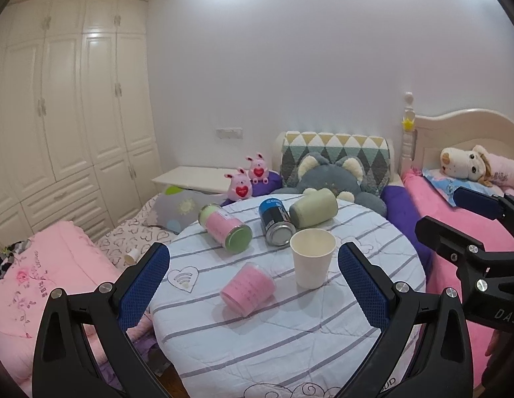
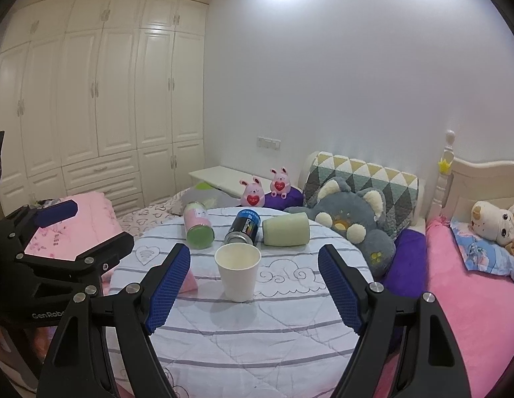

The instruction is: Flip cup upright

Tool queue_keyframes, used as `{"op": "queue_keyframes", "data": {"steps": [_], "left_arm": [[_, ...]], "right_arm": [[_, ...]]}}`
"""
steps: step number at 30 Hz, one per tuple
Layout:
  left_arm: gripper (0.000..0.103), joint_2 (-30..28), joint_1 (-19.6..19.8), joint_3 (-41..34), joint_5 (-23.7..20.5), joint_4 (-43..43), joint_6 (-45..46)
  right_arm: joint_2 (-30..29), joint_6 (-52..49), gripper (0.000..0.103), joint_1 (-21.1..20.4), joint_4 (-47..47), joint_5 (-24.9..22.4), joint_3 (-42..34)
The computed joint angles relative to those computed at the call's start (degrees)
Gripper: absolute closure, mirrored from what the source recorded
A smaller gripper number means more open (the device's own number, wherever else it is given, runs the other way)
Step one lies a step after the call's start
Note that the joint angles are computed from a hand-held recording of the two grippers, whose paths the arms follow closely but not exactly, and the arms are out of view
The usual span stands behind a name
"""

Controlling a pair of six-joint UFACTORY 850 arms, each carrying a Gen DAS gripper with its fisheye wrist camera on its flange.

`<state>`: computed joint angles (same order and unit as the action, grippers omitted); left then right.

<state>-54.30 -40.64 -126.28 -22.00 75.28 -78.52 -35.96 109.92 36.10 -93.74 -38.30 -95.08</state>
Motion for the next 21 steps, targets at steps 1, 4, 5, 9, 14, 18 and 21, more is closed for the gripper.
{"op": "queue_keyframes", "data": {"steps": [1,4,5,9,14,18,21], "left_arm": [[0.0,0.2,0.0,0.2,0.1,0.5,-0.5],[0.0,0.8,-0.1,1.5,-0.1,5.0,-5.2],[0.0,1.3,-0.1,2.3,0.1,8.0,-8.3],[0.0,2.7,-0.2,5.0,-0.6,17.4,-18.4],[0.0,2.7,-0.3,5.2,-1.3,19.3,-20.2],[0.0,2.8,-0.4,5.5,-1.6,20.6,-21.6],[0.0,2.9,-0.4,5.6,-1.4,20.3,-21.4]], "right_arm": [[0.0,0.1,0.022,0.1,-0.6,-0.1,0.0],[0.0,0.5,0.022,0.1,-1.3,0.0,0.0],[0.0,0.6,0.022,0.2,-1.4,-0.3,0.0],[-0.1,1.6,0.022,0.4,-3.1,-1.1,0.2],[0.5,4.9,0.022,0.3,-6.3,-1.0,1.2],[0.3,4.8,0.022,0.2,-6.5,-0.6,1.0],[0.2,4.9,0.022,0.1,-6.4,-0.1,0.9]]}}
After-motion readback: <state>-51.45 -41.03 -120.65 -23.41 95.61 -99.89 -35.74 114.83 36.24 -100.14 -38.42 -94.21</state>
